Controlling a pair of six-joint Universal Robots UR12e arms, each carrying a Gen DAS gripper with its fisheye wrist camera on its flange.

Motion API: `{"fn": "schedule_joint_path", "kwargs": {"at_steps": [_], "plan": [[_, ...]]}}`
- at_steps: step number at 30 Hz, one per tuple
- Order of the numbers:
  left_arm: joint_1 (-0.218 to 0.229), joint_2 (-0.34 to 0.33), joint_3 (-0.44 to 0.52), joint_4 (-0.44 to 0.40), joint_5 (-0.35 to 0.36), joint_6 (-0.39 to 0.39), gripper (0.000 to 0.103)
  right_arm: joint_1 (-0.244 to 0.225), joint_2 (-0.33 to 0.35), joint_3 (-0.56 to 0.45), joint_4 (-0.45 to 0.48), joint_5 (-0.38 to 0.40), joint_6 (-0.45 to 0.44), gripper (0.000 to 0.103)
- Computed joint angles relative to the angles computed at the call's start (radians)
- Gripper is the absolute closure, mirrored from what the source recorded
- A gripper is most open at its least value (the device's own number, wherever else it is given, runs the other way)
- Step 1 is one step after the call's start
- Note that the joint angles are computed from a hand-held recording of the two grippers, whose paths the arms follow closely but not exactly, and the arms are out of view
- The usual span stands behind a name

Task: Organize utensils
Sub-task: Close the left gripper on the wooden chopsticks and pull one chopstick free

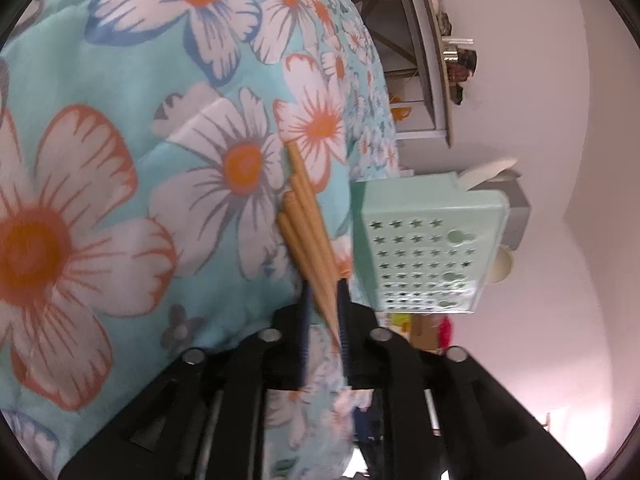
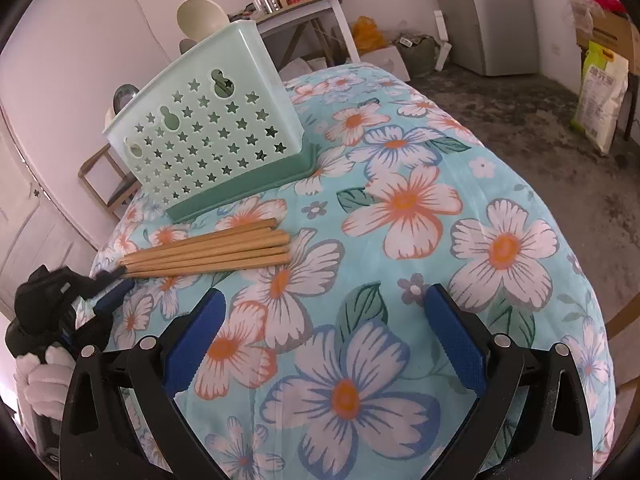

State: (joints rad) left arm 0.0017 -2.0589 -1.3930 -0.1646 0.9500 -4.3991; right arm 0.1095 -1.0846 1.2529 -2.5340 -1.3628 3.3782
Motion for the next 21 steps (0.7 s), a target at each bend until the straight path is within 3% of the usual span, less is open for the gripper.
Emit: {"fn": "schedule_joint_path", "kwargs": {"at_steps": [3, 5, 11, 14, 18, 21], "plan": [[0.003, 0.013, -0.002, -0.021, -0.001, 0.044, 0.075, 0.002, 0.000, -0.002, 0.009, -0.008, -0.013, 0.008], [-0.001, 0.018, 0.004, -0.053, 0.008, 0.076, 0.073, 0.003, 0.000, -0.004, 0.013, -0.012, -0.018, 0.008], [-0.004, 0.013, 0.025, -0.126, 0.035, 0.017, 0.073, 0.008, 0.003, -0.011, 0.025, -0.029, -0.020, 0.008], [-0.008, 0.006, 0.047, -0.173, 0.064, -0.020, 0.076, 0.008, 0.004, -0.012, 0.027, -0.030, -0.016, 0.008], [-0.013, 0.007, 0.054, -0.227, 0.101, -0.039, 0.091, 0.008, 0.004, -0.012, 0.024, -0.026, -0.015, 0.008], [-0.015, 0.013, 0.047, -0.228, 0.115, -0.021, 0.092, 0.005, 0.001, -0.006, 0.019, -0.017, -0.017, 0.008]]}}
